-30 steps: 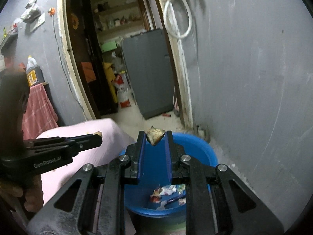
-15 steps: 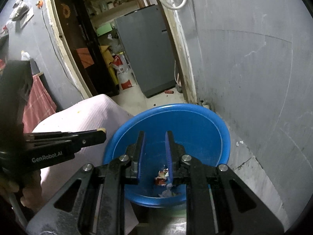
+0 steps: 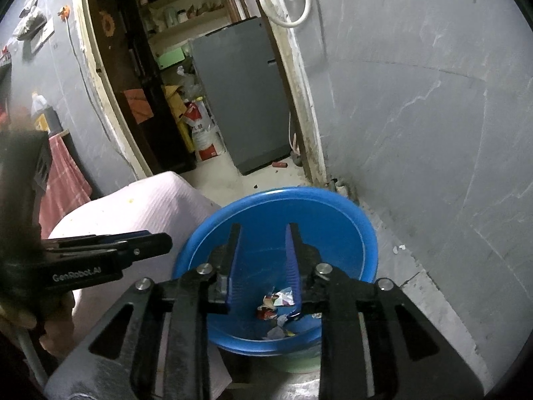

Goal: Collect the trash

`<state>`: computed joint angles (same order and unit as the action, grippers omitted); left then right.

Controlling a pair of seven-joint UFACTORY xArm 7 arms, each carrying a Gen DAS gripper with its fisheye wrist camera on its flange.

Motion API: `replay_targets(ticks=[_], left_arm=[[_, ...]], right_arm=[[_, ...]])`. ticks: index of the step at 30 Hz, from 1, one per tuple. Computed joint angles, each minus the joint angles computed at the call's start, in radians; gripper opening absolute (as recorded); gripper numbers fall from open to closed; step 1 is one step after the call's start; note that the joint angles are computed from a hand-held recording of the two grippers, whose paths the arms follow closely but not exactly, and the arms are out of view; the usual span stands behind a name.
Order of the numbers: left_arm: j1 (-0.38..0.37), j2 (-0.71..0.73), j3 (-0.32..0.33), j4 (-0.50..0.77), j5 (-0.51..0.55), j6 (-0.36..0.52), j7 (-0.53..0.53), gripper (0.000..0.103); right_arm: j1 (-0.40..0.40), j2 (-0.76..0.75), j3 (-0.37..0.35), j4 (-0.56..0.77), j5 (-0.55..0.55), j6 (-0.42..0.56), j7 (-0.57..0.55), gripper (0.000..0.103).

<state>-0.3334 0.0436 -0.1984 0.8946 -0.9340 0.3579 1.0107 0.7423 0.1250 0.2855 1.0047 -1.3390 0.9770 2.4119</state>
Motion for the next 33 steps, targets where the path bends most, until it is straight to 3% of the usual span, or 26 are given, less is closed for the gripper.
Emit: replay_targets(ticks=[7,14,24,33], left_arm=[[0.008,-0.054,0.025,-0.004,-0.054,0.012,0.023,0.052],[-0.001,-0.114,0.06,-0.019,-0.1,0.006,0.038,0.073],[-0.018,-0.214,0.126,-0.063,-0.211,0.001,0.112,0.086],[-0.049,-0.331,0.18,-0.129,-0.32,-0.037,0.197,0.097]], right_arm=[[0.014,-0.021,0.015,0.019,0.016,0.073,-0.027,0.043],[0.027,-0.036,0.031,0.039,0.018,0.128,-0.048,0.068],[0.059,-0.051,0.06,0.083,0.025,0.228,-0.078,0.098],[0.107,-0.037,0.079,0.144,0.022,0.32,-0.118,0.103]])
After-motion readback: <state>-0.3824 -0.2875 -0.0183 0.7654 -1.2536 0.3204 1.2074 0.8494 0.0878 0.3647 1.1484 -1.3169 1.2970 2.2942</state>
